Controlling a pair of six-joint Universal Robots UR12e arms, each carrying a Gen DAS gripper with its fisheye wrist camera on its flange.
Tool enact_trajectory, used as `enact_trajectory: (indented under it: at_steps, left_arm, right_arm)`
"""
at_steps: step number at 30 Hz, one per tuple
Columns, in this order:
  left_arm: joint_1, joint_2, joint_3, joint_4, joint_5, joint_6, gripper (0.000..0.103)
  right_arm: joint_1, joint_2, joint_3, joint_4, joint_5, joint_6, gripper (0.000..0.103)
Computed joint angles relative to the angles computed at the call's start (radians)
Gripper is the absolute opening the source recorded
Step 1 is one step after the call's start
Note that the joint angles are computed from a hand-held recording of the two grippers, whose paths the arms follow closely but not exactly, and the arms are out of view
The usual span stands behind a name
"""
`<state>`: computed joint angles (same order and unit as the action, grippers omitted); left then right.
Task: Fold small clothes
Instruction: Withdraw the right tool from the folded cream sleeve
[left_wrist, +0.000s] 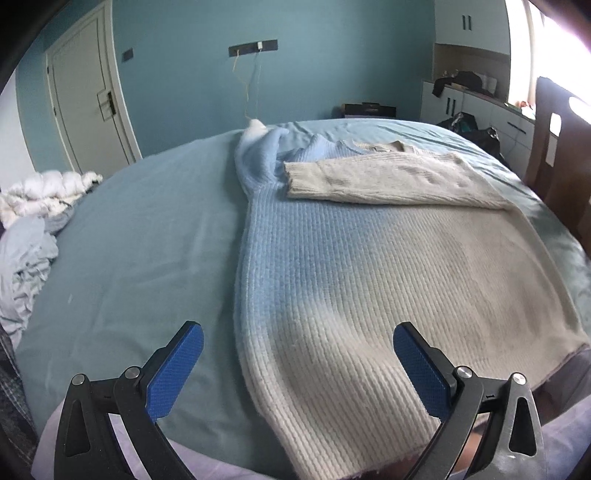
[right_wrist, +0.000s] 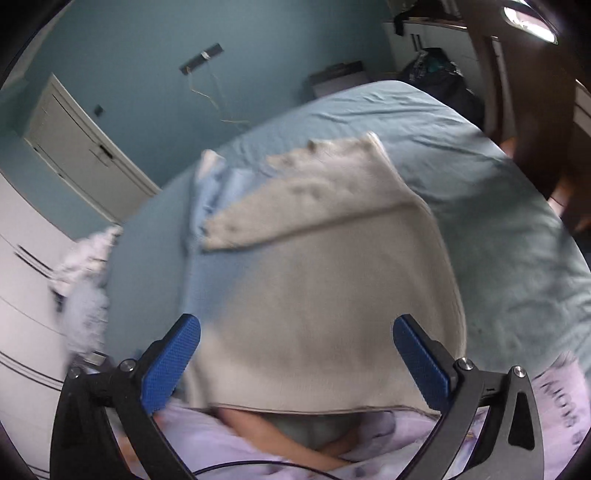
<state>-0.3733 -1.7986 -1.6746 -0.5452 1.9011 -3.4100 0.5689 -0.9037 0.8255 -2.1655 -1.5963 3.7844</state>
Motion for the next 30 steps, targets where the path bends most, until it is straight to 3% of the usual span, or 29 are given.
enact_trajectory:
  at_steps: [2,4,8,11,14,16,19,24,30]
  left_arm:
    - [-0.010,0.000,-0.002,0.000,0.022,0.014,0.103]
    - [-0.016,0.001,-0.003,-0.006,0.032,0.023,0.103]
    - [-0.015,0.001,0.003,-0.027,0.037,0.006,0.103]
    - [-0.004,-0.001,0.012,-0.052,0.028,-0.022,0.103]
    - [0.009,-0.001,0.027,-0.088,0.012,-0.048,0.103]
    - [0.016,-0.005,0.040,-0.111,0.004,-0.055,0.103]
    - [0.033,-0.022,0.074,-0.146,-0.007,-0.018,0.103]
    - [0.075,-0.082,0.168,-0.205,0.035,0.060,0.103]
    - [0.174,-0.191,0.325,-0.303,-0.038,-0.002,0.103]
  right_arm:
    - [0.007,0.000,0.062,-0.082,-0.002,0.009,0.102]
    - [0.010,0.015,0.062,-0.064,0.014,0.019,0.102]
    - [-0.002,0.062,-0.015,-0.020,0.118,0.003,0.102]
    - [-0.004,0.103,-0.079,-0.037,0.126,0.005,0.102]
    - [0.008,0.121,-0.096,-0.056,0.049,-0.025,0.102]
    - [0.018,0.098,-0.051,-0.079,-0.015,-0.040,0.102]
    - [0.022,0.099,-0.039,-0.100,-0.053,-0.056,0.102]
    - [0.000,0.112,-0.035,-0.095,0.077,-0.006,0.102]
    - [-0.018,0.152,-0.073,-0.033,0.213,0.030,0.102]
